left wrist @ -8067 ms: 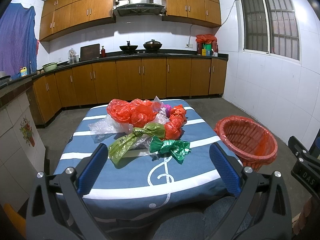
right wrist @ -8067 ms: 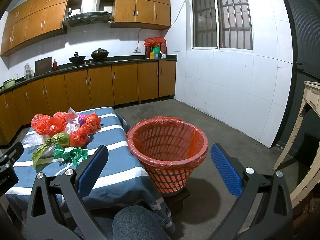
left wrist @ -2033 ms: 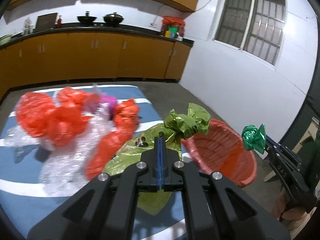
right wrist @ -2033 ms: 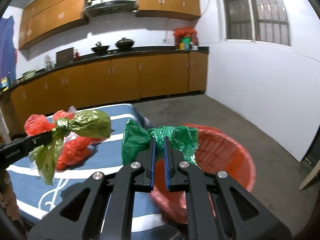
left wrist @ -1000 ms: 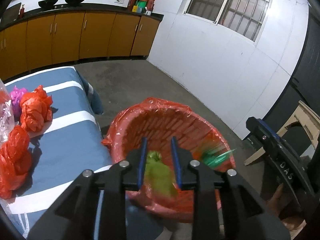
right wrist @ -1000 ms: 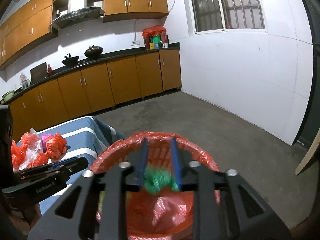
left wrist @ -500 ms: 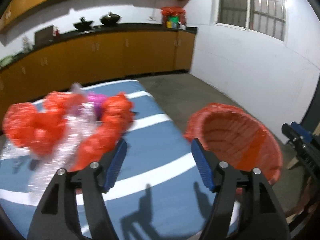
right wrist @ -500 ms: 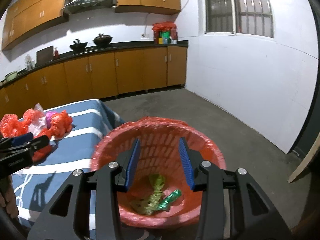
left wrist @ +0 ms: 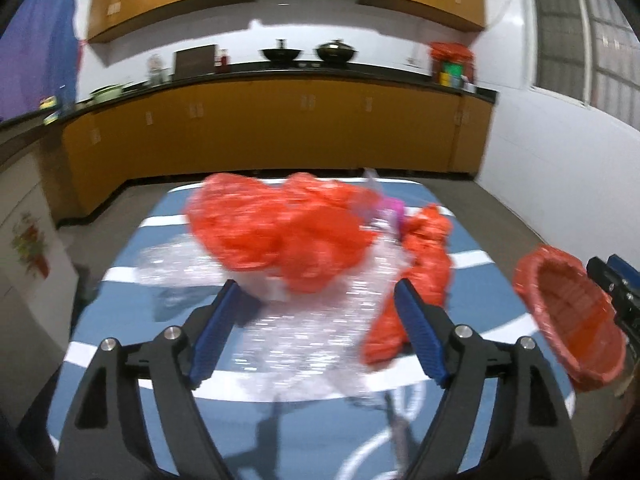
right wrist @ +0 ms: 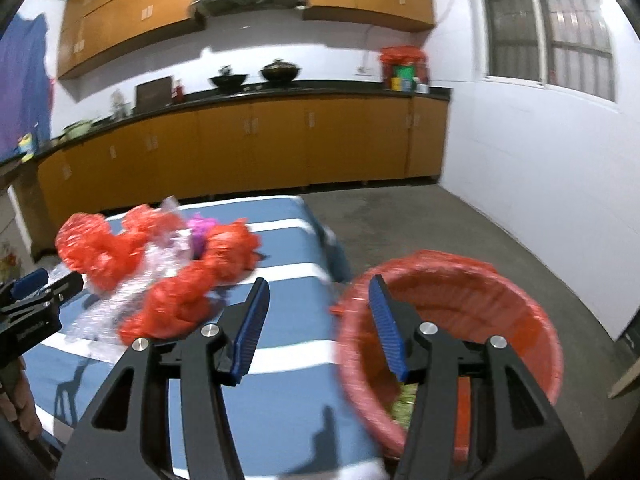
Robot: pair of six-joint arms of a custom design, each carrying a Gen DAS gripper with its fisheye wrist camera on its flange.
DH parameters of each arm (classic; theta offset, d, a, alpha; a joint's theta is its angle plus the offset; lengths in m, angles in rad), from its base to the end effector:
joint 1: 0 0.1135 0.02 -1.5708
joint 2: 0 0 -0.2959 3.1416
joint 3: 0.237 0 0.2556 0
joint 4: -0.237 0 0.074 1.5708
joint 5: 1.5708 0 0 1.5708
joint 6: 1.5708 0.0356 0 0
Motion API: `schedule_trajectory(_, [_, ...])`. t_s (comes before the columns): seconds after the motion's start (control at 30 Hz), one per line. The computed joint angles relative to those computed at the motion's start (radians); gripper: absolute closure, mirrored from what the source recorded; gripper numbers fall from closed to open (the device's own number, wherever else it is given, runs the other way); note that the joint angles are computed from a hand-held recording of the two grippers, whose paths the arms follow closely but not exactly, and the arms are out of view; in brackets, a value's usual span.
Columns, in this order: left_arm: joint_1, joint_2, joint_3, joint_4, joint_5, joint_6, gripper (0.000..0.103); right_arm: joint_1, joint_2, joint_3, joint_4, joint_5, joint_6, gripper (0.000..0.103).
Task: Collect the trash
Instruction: 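Move both grippers back to the table toward the red bags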
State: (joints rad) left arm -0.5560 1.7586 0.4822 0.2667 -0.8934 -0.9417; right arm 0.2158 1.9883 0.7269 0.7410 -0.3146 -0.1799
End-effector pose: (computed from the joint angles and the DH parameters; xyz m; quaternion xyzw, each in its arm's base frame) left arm 0.2321 -0.1116 0.1023 -0.2835 0.8276 0.1340 0.4655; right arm 0.3555 0.0892 0.1120 -0.2450 0.8224 0.1444 0.4927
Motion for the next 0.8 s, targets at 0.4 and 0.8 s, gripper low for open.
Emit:
schedule_trajectory(0.4, [0.135, -0.140, -0.221, 0.095, 0.007, -0.029, 0.024, 0.253, 0.150, 0.204, -0.167, 0.152, 0.126, 0.035])
schedule_trajectory(0.8, [0.221, -0.159, -0.319, 0.219, 0.056, 0.001, 0.024, 0.312, 0.274, 0.385, -0.344, 0.206, 0.236, 0.028])
